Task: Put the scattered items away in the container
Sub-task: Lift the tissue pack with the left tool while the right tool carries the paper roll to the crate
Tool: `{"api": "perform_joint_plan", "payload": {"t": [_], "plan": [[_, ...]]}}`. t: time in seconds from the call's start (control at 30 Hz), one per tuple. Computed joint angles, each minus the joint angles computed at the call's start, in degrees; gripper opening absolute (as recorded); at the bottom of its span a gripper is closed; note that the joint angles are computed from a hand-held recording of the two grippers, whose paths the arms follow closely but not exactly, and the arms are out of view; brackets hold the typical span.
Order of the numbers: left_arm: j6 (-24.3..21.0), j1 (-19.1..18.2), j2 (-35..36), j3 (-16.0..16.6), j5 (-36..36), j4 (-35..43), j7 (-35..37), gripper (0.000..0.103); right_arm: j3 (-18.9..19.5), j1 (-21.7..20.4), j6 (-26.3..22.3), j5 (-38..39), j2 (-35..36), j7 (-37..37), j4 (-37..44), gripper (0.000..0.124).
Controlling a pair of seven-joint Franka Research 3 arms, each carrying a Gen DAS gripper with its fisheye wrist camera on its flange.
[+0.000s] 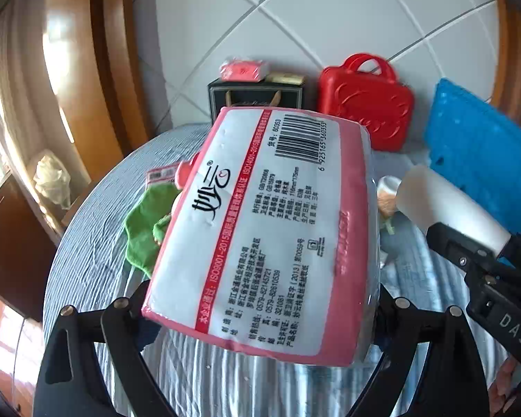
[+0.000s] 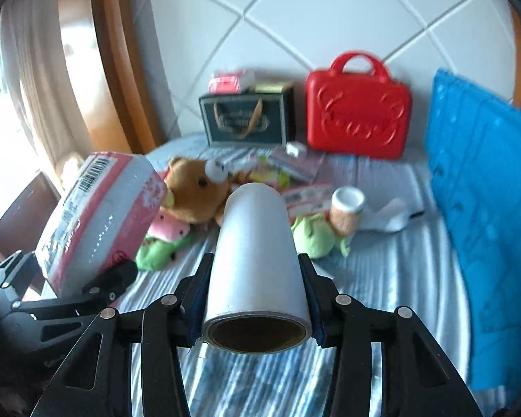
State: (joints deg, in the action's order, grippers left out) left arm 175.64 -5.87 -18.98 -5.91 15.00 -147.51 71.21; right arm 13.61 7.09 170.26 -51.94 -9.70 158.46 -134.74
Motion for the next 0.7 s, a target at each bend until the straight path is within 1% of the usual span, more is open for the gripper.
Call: {"api": "perform_joint_plan", "payload": {"t": [0.03,0.1,0.17,0.23,0.33,0.43,0.53,0.63,0.67,0.7], "plan": [[0.09,-2.16,-0.91,1.63,-1.23,-0.24,1.44,0.091,0.14,0.23,-0.76,0.19,-1.89,0.21,-0.80,0.045],[-0.10,-4.18,-2.17,2.66,-2.47,-0.25,3.01,0.091,1.11,-0.29,-2.29,0.53,-5.73,0.52,-1.99,0.045],[-0.38,-7.28,-3.49,4.21,-4.38,0.45,5.14,0.091,1.96,-1.53,-3.12,1.62,-8.82,-0.35,-2.87,0.045],[-0.25,-8.63,-4.04,3.98,-5.39,1.73,6.09,0.091,2.69,-2.87,-4.24,2.82,-12.35,-1.55,-3.77,0.045],[0.06,-9.48,-3.68,1.76,-5.72,4.86,5.94,0.091,2.05,-5.06,-4.04,5.03,-17.62,-4.43,-5.35,0.045],[-1.16,-7.68,-2.57,-3.83,-3.63,9.55,2.71,0.091,1.25,-9.15,-3.56,5.78,-22.66,-6.63,-7.02,0.045],[-4.34,-9.83,0.28,-6.58,-3.59,16.11,0.08,0.091,-3.48,-10.94,-0.95,8.24,-26.28,-11.05,-9.47,0.045],[-8.67,-11.10,5.26,-10.64,-2.50,25.31,-4.66,0.091,-10.84,-11.35,1.56,9.74,-28.82,-19.31,-10.84,0.045],[-10.82,-11.47,7.44,-12.19,-1.55,29.18,-6.87,0.091,-13.06,-11.60,2.36,9.88,-29.18,-22.20,-10.83,0.045],[-12.78,-12.22,9.40,-13.06,-1.07,32.53,-8.60,0.091,-16.15,-11.47,3.18,9.99,-29.40,-25.92,-10.52,0.045]]}}
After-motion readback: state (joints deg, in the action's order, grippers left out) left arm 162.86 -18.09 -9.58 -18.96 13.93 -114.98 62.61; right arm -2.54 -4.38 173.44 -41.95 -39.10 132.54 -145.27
